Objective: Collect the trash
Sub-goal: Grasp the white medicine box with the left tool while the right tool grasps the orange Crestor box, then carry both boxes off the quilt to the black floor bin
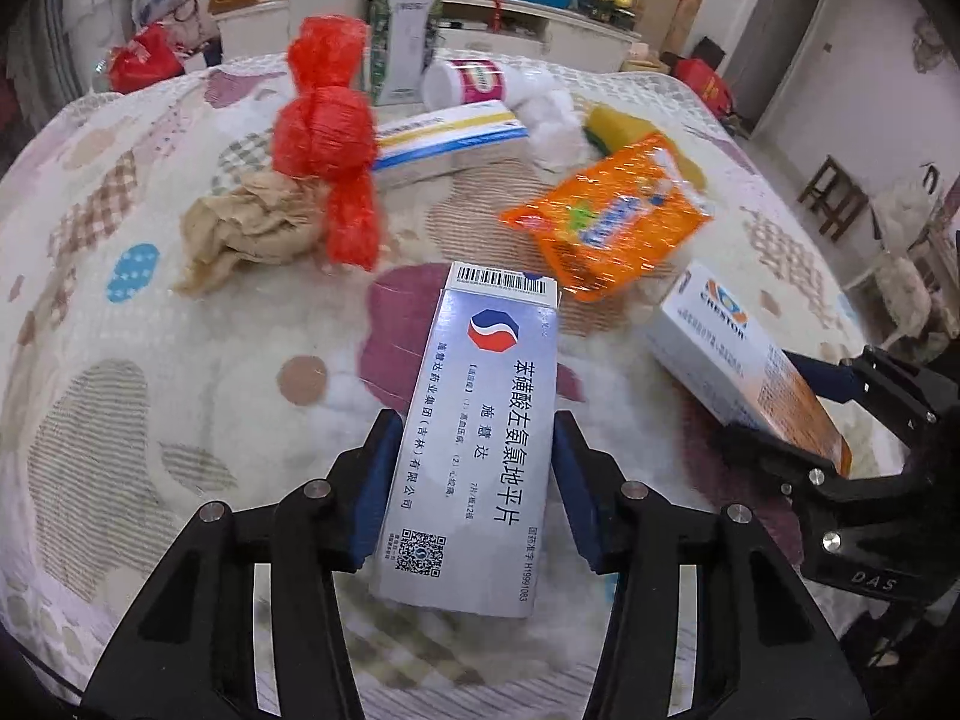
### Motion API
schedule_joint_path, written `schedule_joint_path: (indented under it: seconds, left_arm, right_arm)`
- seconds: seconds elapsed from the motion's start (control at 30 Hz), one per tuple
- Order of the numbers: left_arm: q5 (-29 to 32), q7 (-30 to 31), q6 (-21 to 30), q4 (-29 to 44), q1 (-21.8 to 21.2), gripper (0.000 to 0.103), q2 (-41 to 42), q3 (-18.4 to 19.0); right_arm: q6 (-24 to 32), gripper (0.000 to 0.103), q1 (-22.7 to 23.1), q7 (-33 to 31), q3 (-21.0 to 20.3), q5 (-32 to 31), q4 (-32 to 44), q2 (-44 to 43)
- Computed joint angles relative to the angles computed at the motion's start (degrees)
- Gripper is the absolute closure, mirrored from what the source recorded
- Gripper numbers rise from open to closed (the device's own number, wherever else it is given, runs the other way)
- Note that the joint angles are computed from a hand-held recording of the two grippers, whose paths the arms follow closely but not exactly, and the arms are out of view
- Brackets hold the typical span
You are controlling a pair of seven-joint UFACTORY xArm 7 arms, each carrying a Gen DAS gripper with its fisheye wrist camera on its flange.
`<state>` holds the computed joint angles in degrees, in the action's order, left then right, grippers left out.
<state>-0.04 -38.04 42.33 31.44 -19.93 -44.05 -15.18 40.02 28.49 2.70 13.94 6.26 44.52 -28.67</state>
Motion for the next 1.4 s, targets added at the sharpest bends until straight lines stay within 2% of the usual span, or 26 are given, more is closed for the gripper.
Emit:
schedule_joint_path:
  seconds: [0.33, 0.63, 0.97, 1.4]
  left_arm:
    - [-2.5, -2.0, -3.5, 4.0, -5.0, 0.055, 2.7, -3.2]
    - [-2.0, -4.5, -7.2, 10.6, -7.5, 0.055, 12.3, -5.9]
    - [1.6, -6.1, -10.0, 19.6, -10.4, 0.055, 24.1, -7.8]
    - [8.2, -8.3, -10.8, 32.5, -15.1, 0.055, 38.6, -7.4]
  right_arm:
    - [4.3, 0.043, -2.2, 0.1, -2.4, -1.0, -6.0, -12.6]
    - [10.5, 0.043, -8.1, -1.9, -6.3, -2.4, -11.3, -23.8]
    - [14.2, 0.043, -15.0, -5.2, -9.8, -3.7, -14.6, -30.1]
    - [16.9, 0.044, -25.1, -9.9, -15.0, -6.9, -15.9, -33.5]
